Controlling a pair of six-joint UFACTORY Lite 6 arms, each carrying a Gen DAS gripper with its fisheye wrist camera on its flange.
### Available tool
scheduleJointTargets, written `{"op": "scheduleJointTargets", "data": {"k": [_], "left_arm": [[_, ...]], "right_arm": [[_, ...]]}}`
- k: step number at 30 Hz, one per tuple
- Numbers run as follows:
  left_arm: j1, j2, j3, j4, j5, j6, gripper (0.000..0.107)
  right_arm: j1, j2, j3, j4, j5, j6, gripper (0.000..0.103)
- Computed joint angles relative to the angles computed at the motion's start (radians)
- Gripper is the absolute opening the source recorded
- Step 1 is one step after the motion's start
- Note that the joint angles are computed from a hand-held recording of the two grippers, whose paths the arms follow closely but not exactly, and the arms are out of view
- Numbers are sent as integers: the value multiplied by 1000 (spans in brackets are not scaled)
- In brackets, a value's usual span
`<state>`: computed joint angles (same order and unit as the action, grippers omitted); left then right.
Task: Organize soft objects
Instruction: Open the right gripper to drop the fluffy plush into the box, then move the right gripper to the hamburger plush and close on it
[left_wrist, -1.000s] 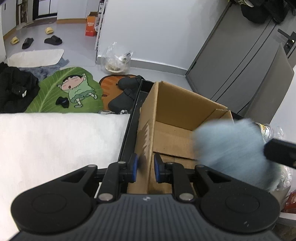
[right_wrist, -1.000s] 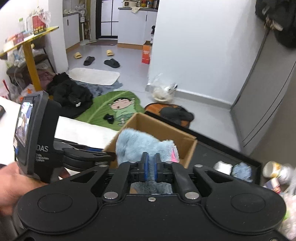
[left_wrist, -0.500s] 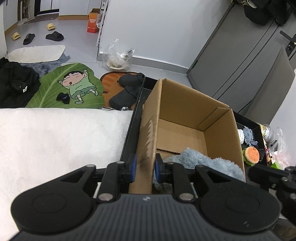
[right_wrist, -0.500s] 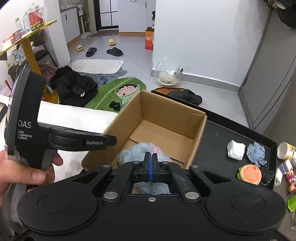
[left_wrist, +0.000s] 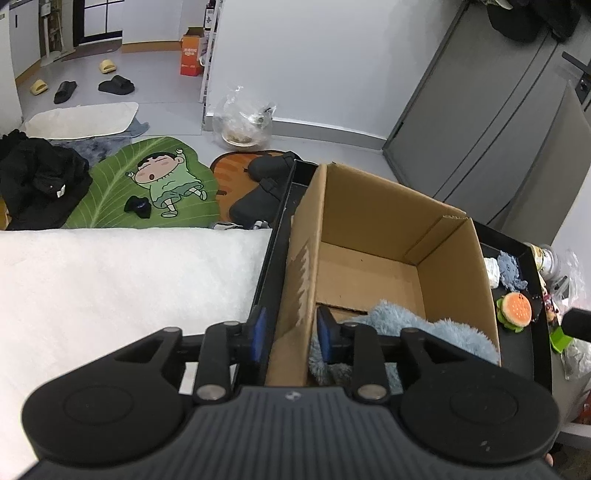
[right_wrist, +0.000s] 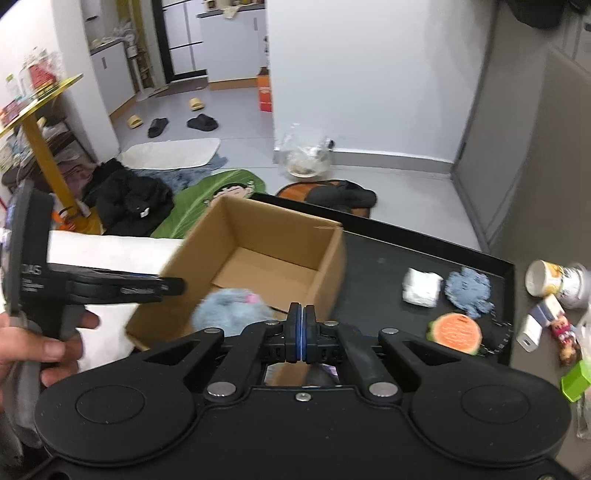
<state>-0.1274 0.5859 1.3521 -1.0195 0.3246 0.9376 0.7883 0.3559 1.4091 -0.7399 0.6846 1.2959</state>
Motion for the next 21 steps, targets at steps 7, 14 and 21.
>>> {"op": "scheduleJointTargets", "data": {"k": [7,14,21], "left_arm": [[-9,8,16,18,-39,-60,62],[-47,-5,4,99,-125,-133,73],[-111,-35,-26,42,-217,-44,74]], "right_arm": [[-79,-135,-199,11,-62,25,6],[-141,-212,-400,-124,-203,214,21],[-227,-255,-541,-248,-262,424,44]]}}
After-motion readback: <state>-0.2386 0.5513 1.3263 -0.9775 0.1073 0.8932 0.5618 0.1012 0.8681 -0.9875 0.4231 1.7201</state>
